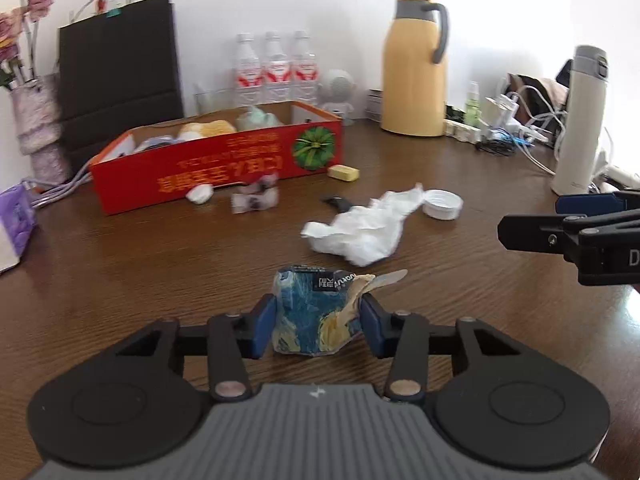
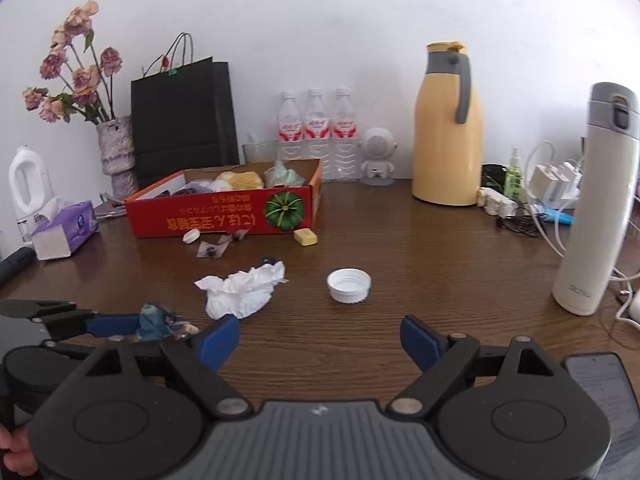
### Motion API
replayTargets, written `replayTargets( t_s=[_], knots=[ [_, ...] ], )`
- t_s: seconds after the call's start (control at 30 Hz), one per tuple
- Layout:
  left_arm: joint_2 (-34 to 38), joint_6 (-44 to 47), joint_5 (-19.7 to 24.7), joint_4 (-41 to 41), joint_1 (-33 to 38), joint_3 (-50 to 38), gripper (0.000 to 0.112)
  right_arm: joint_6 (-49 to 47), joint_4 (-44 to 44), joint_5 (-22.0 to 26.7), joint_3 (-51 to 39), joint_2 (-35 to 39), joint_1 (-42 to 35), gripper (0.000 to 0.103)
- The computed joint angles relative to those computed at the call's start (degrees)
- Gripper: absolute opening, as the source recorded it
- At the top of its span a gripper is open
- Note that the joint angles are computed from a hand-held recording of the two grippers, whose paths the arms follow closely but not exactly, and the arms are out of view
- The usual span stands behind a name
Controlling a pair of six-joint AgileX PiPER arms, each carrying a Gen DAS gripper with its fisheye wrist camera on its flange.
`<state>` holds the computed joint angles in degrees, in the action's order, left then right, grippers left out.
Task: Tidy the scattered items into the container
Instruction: 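Grasp the blue patterned wrapper with left tool while right tool grasps the crumpled white tissue, then carry wrapper and tissue into the box and open both tools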
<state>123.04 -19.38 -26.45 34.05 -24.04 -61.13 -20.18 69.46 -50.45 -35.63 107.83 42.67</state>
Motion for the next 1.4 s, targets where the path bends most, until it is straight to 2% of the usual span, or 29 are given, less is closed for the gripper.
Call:
replayTargets(
  t_s=[0.1,0.17,0.23,0.3,0.37,0.43,0.53,0.63,0.77,0.87,1.03,1.23,1.33,1.4],
  knots=[
    [-1.06,-1.61,-0.15,-0.29,4.23,1.12,0.030,-2.28,-6.90,4.83,-6.40,3.77,-4.32,0.087],
    [-1.09,-1.86,-0.24,-1.08,6.34,1.25,0.024,-6.13,-10.51,10.52,-12.39,6.70,-8.27,0.085],
    [-1.03,-1.40,-0.27,-2.09,7.43,1.25,0.020,-16.29,-5.21,15.06,-19.93,10.37,-10.56,0.078],
    [-0.90,-0.69,-0.72,-2.76,7.88,1.32,0.017,-24.78,1.26,17.41,-25.81,13.69,-11.73,0.072],
    [-0.62,0.05,-1.34,-4.01,7.87,1.42,0.016,-25.77,2.87,19.53,-28.28,15.48,-12.58,0.043],
    [-0.67,1.08,-1.72,-5.20,7.62,1.80,0.014,-20.33,-1.38,20.87,-27.31,15.42,-12.77,0.031],
    [-1.44,-1.11,-1.44,-3.47,7.87,2.27,0.011,-20.27,-0.23,17.69,-25.02,14.20,-10.23,0.025],
    [-3.15,-4.06,-3.56,-0.51,8.61,4.70,0.005,-13.74,-2.86,12.19,-18.96,10.31,-6.61,0.025],
    [-5.11,3.86,-6.30,-7.31,6.67,9.49,0.005,-6.97,-2.55,3.86,-11.98,6.62,0.22,0.026],
    [-6.41,7.34,-8.05,-9.65,5.50,12.44,0.005,-4.89,0.71,1.61,-10.22,5.88,4.08,0.026],
    [-10.05,6.94,-11.80,-8.77,6.37,17.24,0.004,-4.39,5.10,-2.89,-8.03,4.92,10.04,0.026],
    [-12.18,3.63,-15.32,-6.25,8.34,20.82,0.004,-6.31,8.20,-5.13,-8.85,5.09,12.50,0.027],
    [-12.55,4.86,-17.62,-5.43,9.20,22.54,0.004,-4.92,7.97,-8.15,-8.88,5.57,14.16,0.027],
    [-11.73,5.26,-17.23,-5.48,9.13,22.54,0.005,-3.90,7.76,-9.87,-8.98,6.22,14.97,0.027]
  ],
)
